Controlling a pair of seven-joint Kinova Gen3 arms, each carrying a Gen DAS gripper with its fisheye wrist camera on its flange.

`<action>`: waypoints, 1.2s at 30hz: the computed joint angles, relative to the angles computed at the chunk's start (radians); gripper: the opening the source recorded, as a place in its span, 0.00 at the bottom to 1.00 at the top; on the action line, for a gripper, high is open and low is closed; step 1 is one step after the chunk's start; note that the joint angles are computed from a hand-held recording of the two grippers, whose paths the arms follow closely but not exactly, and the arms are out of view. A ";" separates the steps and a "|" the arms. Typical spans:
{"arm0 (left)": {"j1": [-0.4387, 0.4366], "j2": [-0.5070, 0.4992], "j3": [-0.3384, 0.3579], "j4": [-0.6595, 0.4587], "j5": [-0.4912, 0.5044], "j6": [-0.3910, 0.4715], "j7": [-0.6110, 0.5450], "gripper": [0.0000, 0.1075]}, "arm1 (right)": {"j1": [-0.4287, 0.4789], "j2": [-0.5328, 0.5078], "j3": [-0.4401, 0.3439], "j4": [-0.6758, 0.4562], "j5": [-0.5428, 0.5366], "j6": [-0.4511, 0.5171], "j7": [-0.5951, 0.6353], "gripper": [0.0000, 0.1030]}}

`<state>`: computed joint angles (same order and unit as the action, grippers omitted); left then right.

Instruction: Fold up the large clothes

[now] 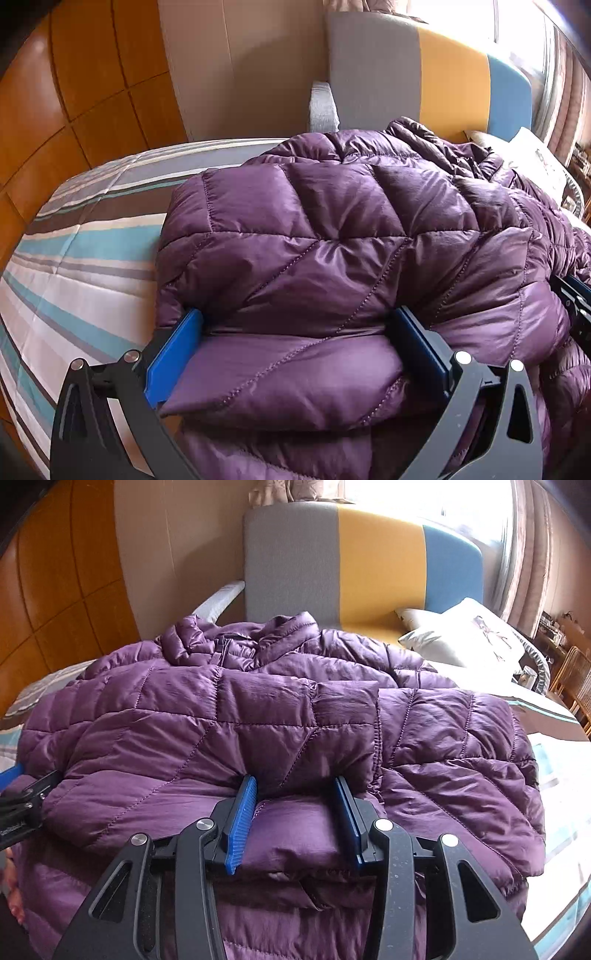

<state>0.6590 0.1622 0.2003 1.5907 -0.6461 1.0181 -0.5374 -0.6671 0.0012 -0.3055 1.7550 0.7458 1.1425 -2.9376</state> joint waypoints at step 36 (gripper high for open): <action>-0.188 -0.529 0.283 0.405 0.285 -0.092 -0.063 0.93 | 0.109 -0.425 -0.417 0.122 -0.340 0.325 -0.208 0.51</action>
<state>0.4708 -0.3668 0.4836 1.9957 -0.3613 0.9257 -0.6009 -0.5582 -0.4236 -0.7221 1.8766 0.4055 1.4674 -3.1454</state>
